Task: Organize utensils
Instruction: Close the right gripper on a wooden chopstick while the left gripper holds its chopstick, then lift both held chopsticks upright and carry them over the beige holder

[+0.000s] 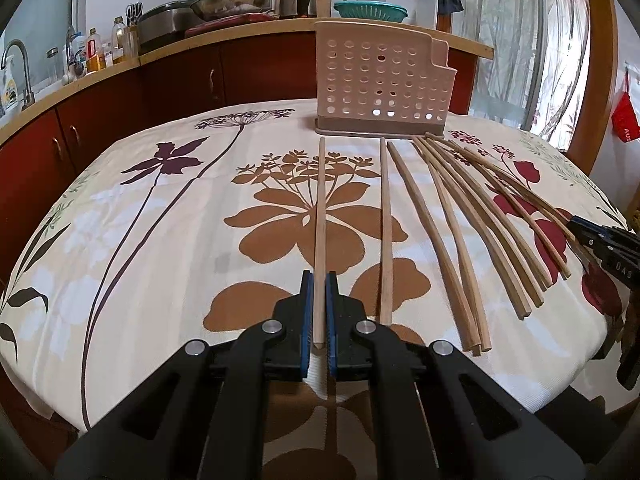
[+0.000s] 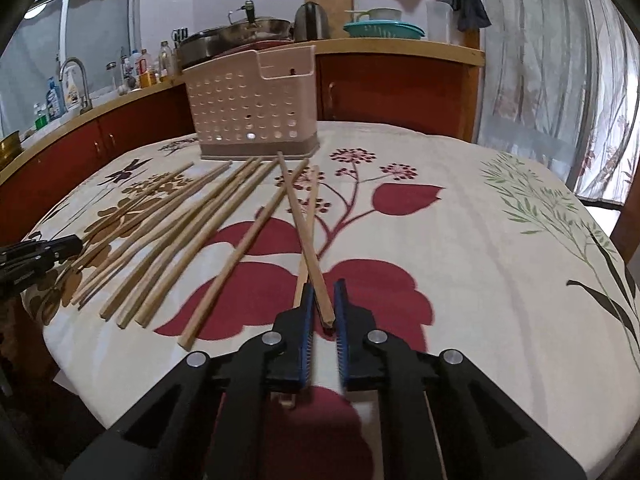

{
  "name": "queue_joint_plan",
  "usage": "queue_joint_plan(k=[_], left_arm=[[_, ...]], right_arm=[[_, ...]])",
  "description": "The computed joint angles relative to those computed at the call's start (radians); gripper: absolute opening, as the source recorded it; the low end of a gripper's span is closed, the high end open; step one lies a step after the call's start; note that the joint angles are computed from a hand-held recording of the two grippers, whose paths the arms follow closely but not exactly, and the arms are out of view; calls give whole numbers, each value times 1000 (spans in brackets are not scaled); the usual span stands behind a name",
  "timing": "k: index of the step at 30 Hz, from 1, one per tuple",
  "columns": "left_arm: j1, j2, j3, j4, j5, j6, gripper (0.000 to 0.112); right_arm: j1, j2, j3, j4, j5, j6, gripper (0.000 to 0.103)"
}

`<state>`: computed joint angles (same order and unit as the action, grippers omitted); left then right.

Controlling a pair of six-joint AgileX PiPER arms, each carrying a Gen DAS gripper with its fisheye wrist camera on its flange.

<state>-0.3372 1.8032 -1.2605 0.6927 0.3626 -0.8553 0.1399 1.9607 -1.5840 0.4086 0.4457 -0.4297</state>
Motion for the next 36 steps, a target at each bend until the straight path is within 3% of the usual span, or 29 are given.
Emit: queue_joint_plan(k=[11, 36], left_arm=[[3, 0, 1, 21, -5, -27, 7], [-22, -129, 64, 248, 1, -260, 7]], right_arm=[[17, -42, 68, 71, -97, -91, 11], [27, -176, 96, 76, -146, -74, 9]])
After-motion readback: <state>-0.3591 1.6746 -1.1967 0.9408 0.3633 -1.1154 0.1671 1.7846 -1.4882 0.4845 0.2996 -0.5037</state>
